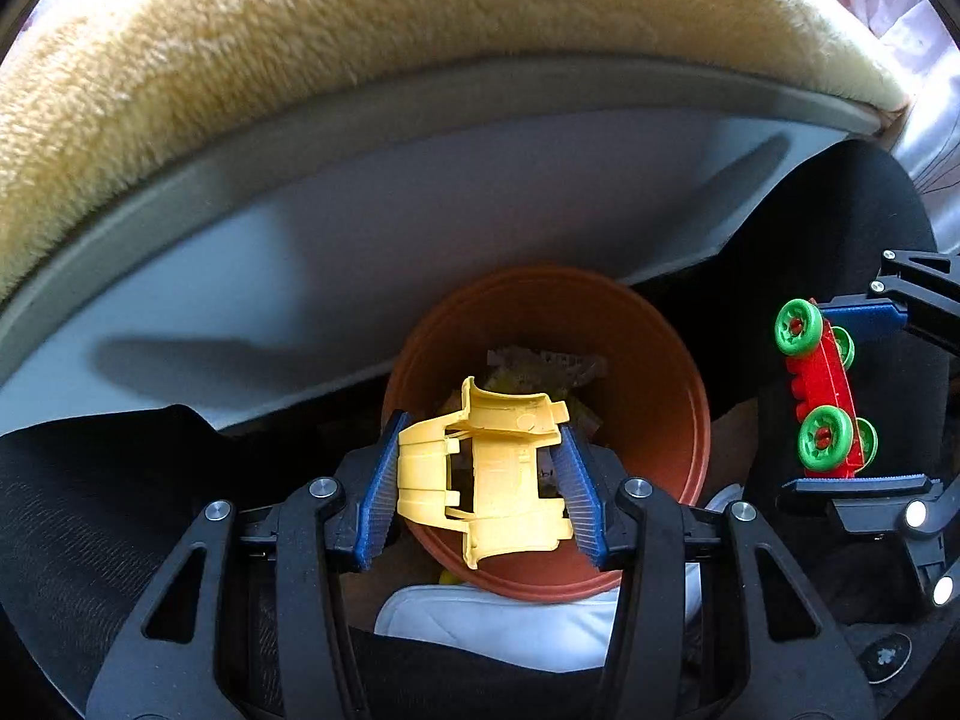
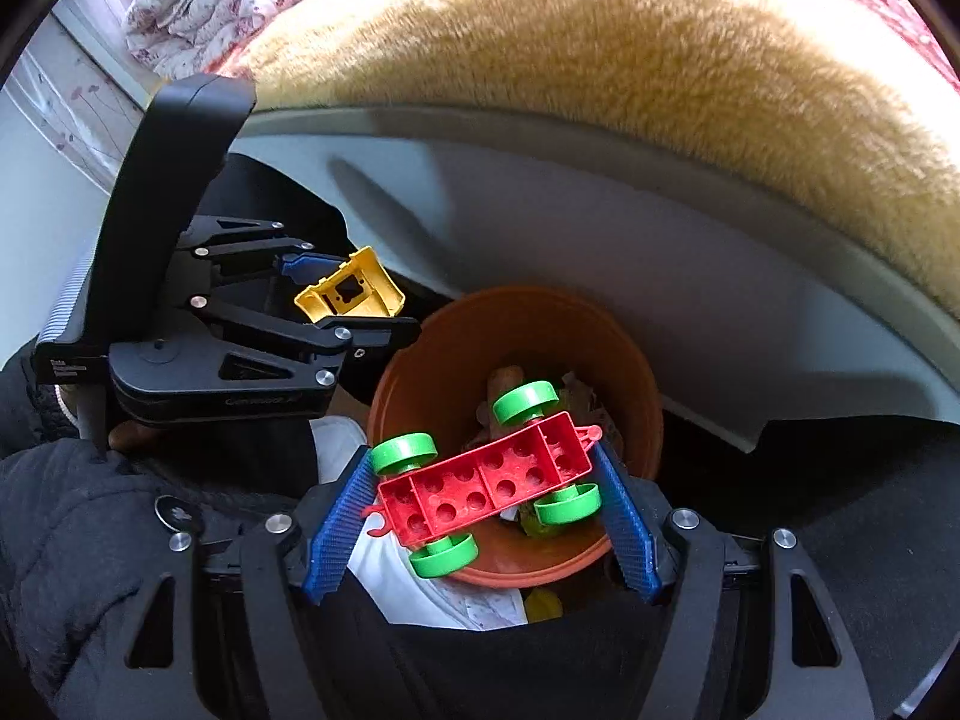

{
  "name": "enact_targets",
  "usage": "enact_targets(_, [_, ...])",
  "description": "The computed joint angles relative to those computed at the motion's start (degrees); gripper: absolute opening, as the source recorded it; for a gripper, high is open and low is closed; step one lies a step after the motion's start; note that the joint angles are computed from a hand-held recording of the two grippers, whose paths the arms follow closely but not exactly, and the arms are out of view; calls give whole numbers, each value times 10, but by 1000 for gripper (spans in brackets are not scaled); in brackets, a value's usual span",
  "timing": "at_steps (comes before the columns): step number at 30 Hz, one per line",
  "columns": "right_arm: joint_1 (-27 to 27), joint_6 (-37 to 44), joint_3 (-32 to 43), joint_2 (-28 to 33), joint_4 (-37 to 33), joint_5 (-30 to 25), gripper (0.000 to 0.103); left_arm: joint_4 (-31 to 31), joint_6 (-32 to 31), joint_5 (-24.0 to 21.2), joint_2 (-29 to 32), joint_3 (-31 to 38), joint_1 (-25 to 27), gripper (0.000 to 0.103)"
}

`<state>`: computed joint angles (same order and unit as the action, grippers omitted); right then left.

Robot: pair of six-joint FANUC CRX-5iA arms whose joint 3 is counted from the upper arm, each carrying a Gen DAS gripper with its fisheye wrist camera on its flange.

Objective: Collect trash
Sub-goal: 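Carry the toy car and yellow piece over the bucket and open both grippers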

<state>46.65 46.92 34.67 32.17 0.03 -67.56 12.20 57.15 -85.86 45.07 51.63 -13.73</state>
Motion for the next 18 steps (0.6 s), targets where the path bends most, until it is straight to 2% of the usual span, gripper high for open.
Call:
enact_targets(6, [-7, 18, 38, 29, -19, -21, 71, -16, 8, -33, 26, 42, -3, 48])
enact_targets(7, [-7, 18, 41, 32, -20, -24, 75, -24, 9, -45, 34, 55, -5, 53])
enact_targets(8, [-9, 14, 43, 34, -20, -28, 81, -31, 16, -60, 51, 84, -10, 66])
enact_targets(9, [-10, 10, 42, 34, -21, -28, 81, -34, 19, -68, 59, 96, -11, 72])
enact_targets(18, [-5, -10, 16, 11, -3, -13, 82, -27, 24, -53, 50, 79, -6, 73])
